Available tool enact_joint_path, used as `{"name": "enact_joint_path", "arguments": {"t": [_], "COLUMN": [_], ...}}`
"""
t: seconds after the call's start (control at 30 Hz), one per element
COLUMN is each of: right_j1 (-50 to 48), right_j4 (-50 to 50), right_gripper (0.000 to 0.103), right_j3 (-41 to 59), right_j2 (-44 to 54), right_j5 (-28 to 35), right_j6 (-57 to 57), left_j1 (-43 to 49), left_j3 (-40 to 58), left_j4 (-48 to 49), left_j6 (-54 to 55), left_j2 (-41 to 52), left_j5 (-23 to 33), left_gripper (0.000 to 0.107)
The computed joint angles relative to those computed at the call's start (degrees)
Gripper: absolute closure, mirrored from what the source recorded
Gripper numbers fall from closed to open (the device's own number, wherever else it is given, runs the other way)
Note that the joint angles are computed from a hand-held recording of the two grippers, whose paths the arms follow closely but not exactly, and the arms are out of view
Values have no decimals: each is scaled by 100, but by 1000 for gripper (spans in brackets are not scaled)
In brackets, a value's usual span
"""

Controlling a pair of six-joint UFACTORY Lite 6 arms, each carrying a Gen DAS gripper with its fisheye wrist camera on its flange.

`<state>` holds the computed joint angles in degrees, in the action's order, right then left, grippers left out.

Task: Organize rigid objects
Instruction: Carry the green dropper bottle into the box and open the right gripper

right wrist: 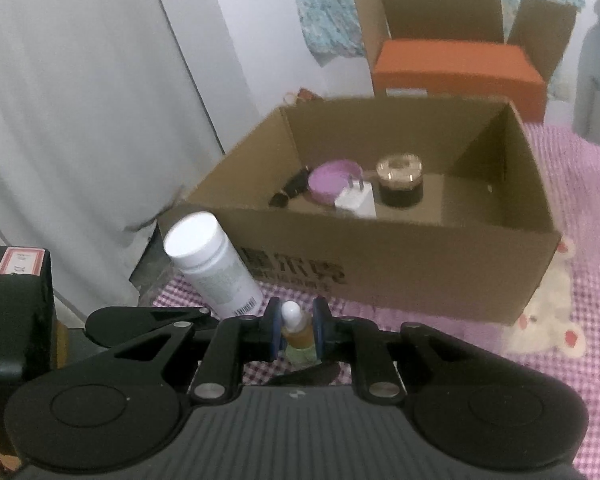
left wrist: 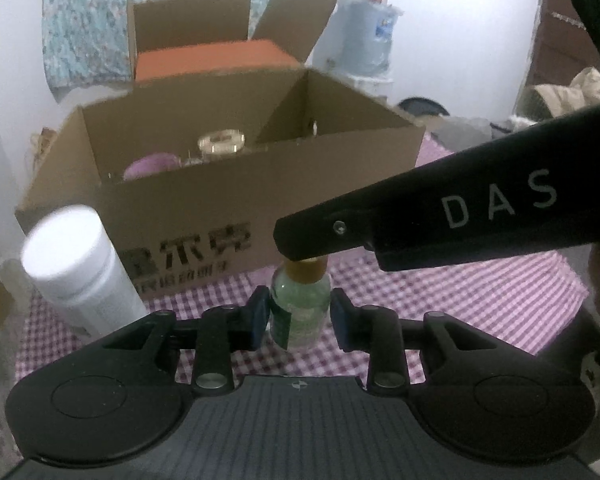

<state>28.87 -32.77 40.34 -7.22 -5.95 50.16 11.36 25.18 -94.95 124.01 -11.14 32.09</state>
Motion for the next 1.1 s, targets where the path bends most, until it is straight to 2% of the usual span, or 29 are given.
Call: {"name": "enact_joint_path", "arguments": {"t": [0.13,0.23,0.3,0.37,0.47,0.7,0.9,1.1], "right_j1": [-63,-259,-518,-886,-1463,-2593,-2931,-3049], "right_j4": [-2160,-3959,-5158,-6357,-8062,-8990,-9493,-9616], "right_gripper": [85,85,85,85,85,85,85,85], "right_j3": [180,491,788,1242,2120,4588,6385,7192], "right_j2": [-504,-658,-590,-352,249,2540,4275,5127], "right_j5": [229,186,7,-314,-887,-2237,-2723,-2916], "right_j6": [1953,3510,4533,5527,7066,7994,8572,8692], "left_j1": [80,35,-115,-419,-831,-1660,-2052,-2228], "left_j3": [322,781,1263,1788,2683,5050,6859,8279], "left_j4": [995,1368,1505,1592,1686,2923,4438,5845], "left_j6": [-1254,-1906,-2307,-2643,-3123,-5228,-6979,-8469], "left_j2": [-532,-672,-476,-157,697,2935,4552,5681], "left_j5": [230,422,451,254,80,-317,-436,-219], "left_gripper": [76,76,76,76,76,76,76,76]}}
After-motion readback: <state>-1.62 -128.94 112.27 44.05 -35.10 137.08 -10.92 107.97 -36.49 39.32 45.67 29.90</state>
